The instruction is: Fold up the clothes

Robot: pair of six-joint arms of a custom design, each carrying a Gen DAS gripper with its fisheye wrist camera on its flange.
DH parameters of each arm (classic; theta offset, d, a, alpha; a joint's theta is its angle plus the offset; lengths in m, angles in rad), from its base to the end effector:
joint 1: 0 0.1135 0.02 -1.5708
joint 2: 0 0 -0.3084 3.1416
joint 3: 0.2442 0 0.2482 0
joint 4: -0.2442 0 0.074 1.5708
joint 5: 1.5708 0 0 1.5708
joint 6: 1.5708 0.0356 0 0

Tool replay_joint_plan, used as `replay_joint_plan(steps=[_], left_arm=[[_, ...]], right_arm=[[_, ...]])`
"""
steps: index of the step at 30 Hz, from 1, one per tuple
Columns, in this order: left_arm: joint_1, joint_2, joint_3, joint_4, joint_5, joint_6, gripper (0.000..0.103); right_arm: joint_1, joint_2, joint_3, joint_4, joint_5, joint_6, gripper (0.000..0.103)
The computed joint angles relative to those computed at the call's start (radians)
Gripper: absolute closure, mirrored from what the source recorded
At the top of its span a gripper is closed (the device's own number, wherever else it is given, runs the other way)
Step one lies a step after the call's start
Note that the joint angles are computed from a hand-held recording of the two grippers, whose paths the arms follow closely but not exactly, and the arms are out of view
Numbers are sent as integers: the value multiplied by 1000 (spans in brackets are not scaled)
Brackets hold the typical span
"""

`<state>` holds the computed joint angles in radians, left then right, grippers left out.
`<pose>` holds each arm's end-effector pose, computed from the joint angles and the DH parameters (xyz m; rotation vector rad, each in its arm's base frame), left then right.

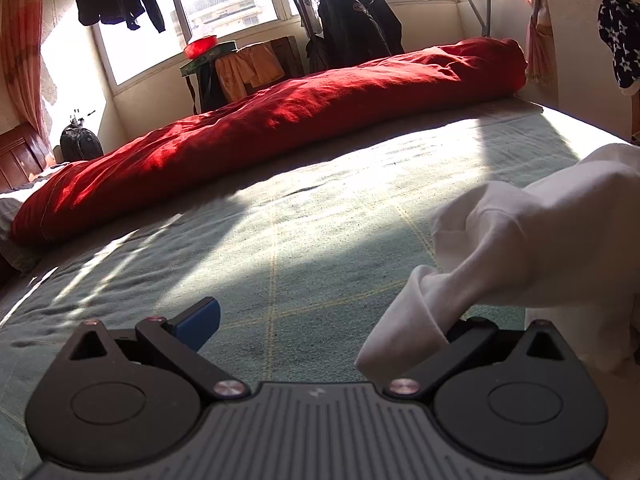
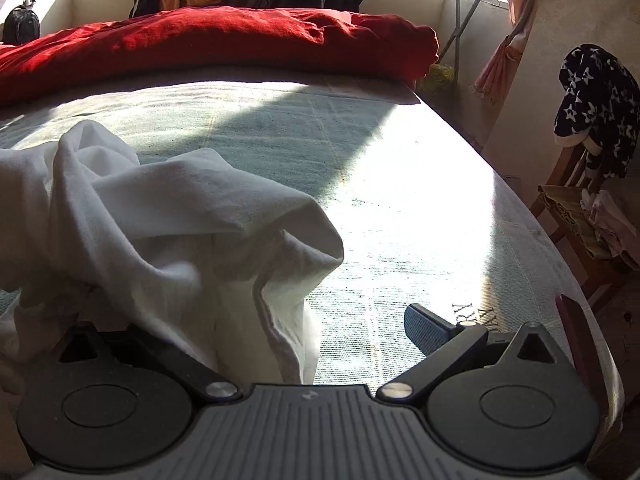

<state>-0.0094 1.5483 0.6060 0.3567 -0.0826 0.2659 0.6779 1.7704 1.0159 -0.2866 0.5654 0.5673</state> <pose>0.2945 0.0002 0.2018 0.2493 2.1493 0.2371 0.2848 0.2048 0.2047 0.0559 2.3946 -0.1858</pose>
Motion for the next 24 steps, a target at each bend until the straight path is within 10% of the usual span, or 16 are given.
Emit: replay_joint_plan(steps=[13,24], left_arm=[[-24,40,70,6,-37,8,0],[28,114,47,6,-43,23,0]], right_arm=[[-149,-14,70,51,28,-200,0],[-217,-278,-132,144,-347,-263,0]])
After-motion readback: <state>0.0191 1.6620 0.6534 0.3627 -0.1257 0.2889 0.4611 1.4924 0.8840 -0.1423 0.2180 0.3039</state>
